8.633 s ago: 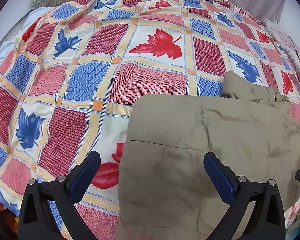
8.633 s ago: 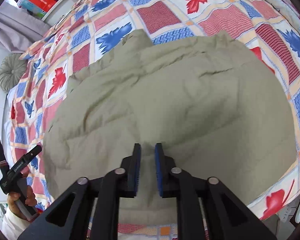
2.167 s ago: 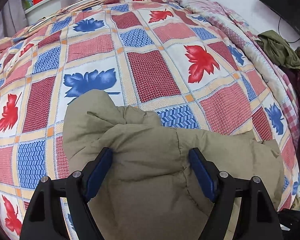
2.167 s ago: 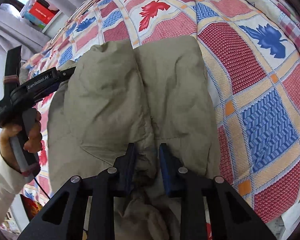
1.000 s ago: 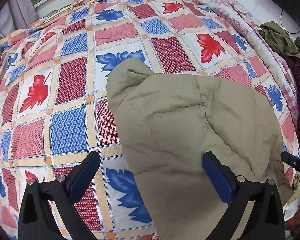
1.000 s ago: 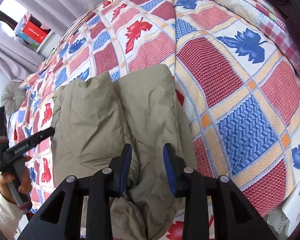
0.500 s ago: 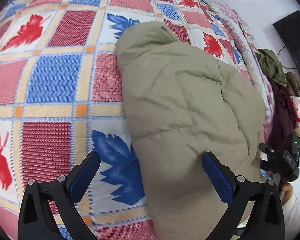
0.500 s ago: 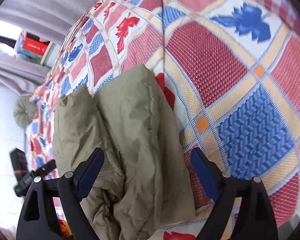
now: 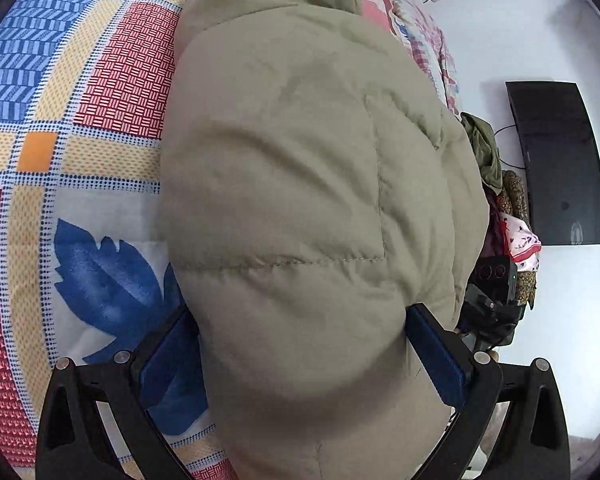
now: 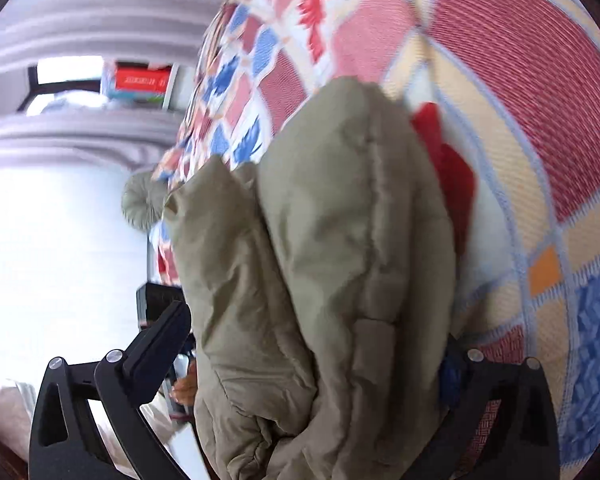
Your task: Fold large clothes
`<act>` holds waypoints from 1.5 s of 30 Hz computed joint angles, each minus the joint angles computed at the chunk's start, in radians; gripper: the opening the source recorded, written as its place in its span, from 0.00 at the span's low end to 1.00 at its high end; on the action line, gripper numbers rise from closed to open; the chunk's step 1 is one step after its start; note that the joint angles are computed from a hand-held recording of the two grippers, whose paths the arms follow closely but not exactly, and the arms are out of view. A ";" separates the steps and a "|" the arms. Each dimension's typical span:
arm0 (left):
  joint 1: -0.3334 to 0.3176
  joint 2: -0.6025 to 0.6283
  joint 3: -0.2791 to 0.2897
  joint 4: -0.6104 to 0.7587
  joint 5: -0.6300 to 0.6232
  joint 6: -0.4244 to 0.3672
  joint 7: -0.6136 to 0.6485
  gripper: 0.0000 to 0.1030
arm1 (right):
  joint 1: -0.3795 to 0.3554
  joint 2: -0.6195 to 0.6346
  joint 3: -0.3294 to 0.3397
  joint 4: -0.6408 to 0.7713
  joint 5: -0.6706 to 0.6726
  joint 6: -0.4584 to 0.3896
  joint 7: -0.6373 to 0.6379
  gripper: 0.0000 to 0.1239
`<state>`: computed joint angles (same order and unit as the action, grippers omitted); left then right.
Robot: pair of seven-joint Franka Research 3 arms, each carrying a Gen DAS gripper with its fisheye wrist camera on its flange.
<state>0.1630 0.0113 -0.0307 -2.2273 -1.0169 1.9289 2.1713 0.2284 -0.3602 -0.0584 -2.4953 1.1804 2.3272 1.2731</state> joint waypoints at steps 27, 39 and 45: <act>0.018 -0.033 0.049 0.145 -0.035 0.010 0.031 0.74 | 0.069 0.281 0.108 0.344 -0.106 0.023 0.137 0.33; 0.176 0.201 0.035 0.414 0.120 0.119 0.018 0.75 | 0.148 0.831 0.250 0.988 -0.225 0.132 0.224 0.34; 0.220 0.264 -0.018 0.400 0.143 0.223 -0.023 0.86 | 0.177 1.025 0.278 1.169 -0.372 0.171 0.369 0.34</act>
<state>0.3832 0.2748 -0.0487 -1.8276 -0.8743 2.1518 2.1484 0.4058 0.6650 0.2192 -1.3259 0.8088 2.4983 1.6426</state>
